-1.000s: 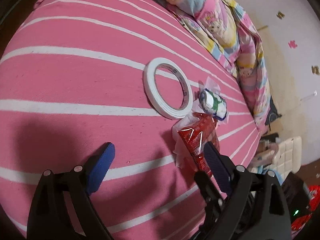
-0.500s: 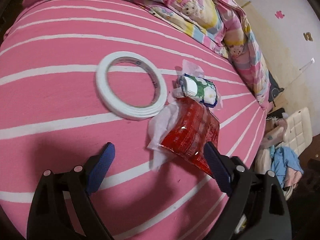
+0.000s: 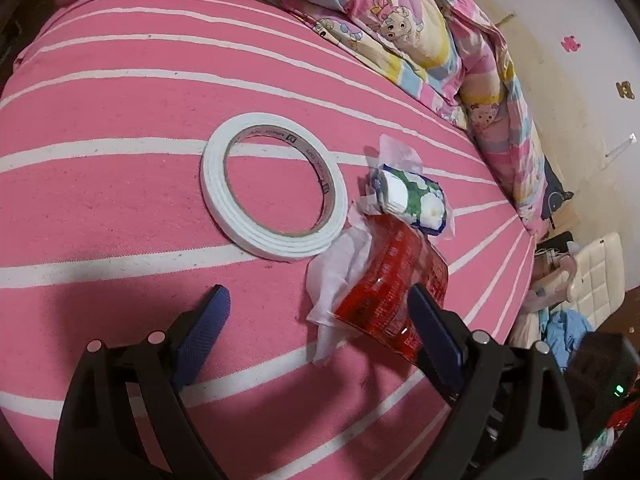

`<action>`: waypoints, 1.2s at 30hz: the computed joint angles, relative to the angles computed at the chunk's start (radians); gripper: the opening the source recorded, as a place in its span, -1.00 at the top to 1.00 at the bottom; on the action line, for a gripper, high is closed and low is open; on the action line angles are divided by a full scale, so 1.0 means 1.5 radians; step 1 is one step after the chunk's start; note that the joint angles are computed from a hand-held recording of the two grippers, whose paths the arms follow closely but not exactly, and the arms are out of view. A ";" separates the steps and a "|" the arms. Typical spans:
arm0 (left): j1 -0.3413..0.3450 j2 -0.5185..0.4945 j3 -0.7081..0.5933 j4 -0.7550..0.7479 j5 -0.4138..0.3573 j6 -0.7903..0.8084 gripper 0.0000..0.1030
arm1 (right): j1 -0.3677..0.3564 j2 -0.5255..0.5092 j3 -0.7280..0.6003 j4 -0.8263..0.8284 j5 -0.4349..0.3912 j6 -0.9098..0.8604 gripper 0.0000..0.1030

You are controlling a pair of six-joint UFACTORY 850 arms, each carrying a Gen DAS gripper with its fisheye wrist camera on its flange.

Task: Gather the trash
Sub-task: 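Grasp the red snack bag with the right tool while the left tool grasps a white tissue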

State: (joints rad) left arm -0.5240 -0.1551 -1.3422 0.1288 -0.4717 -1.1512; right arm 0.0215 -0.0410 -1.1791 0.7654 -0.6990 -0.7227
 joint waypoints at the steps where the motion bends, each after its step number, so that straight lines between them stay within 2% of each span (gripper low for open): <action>1: 0.000 0.003 0.003 -0.004 0.001 0.001 -0.70 | 0.004 -0.007 -0.004 -0.002 0.002 0.007 -0.41; 2: 0.000 0.003 0.004 -0.010 0.001 0.007 -0.70 | 0.007 -0.017 -0.010 -0.001 0.000 0.014 -0.37; 4: 0.002 0.000 0.001 -0.018 0.000 0.019 -0.70 | 0.009 -0.034 -0.021 -0.001 -0.011 0.022 -0.11; 5: 0.002 -0.002 -0.001 -0.018 -0.001 0.019 -0.70 | 0.012 -0.034 -0.021 -0.007 0.000 0.029 0.22; 6: 0.002 -0.003 -0.002 -0.017 -0.002 0.019 -0.70 | 0.013 -0.031 -0.020 -0.018 0.014 0.035 0.67; 7: 0.001 -0.006 -0.005 -0.017 -0.003 0.023 -0.70 | 0.012 -0.030 -0.020 -0.023 0.019 0.036 0.81; 12: -0.005 -0.026 -0.025 0.000 -0.004 0.025 -0.70 | -0.007 -0.014 -0.010 -0.007 0.036 0.014 0.93; 21: -0.025 -0.068 -0.075 0.105 -0.058 -0.027 -0.67 | -0.055 0.025 0.009 -0.043 0.060 0.012 0.95; 23: -0.036 -0.084 -0.094 0.164 -0.098 -0.056 -0.39 | -0.067 0.031 0.015 -0.044 0.056 0.006 0.95; 24: -0.042 -0.093 -0.104 0.194 -0.123 -0.066 -0.16 | -0.070 0.034 0.017 -0.043 0.054 0.004 0.95; 26: -0.047 -0.101 -0.112 0.219 -0.142 -0.070 0.01 | -0.078 0.040 0.025 -0.039 0.051 -0.004 0.95; 28: -0.052 -0.104 -0.117 0.233 -0.156 -0.067 0.37 | -0.083 0.046 0.031 -0.037 0.050 -0.009 0.95; 29: -0.049 -0.100 -0.111 0.220 -0.144 -0.056 0.48 | -0.087 0.048 0.032 -0.030 0.046 -0.012 0.95; 30: -0.044 -0.091 -0.100 0.194 -0.119 -0.042 0.83 | -0.091 0.050 0.035 -0.022 0.046 -0.016 0.95; 31: -0.037 -0.084 -0.089 0.154 -0.092 -0.017 0.99 | -0.093 0.053 0.036 -0.018 0.045 -0.020 0.95; 33: -0.033 -0.072 -0.070 0.113 -0.053 -0.004 0.99 | -0.099 0.058 0.040 -0.003 0.037 -0.033 0.95; 36: -0.043 -0.051 -0.046 0.129 -0.019 -0.031 0.99 | -0.108 0.067 0.044 0.016 0.023 -0.046 0.95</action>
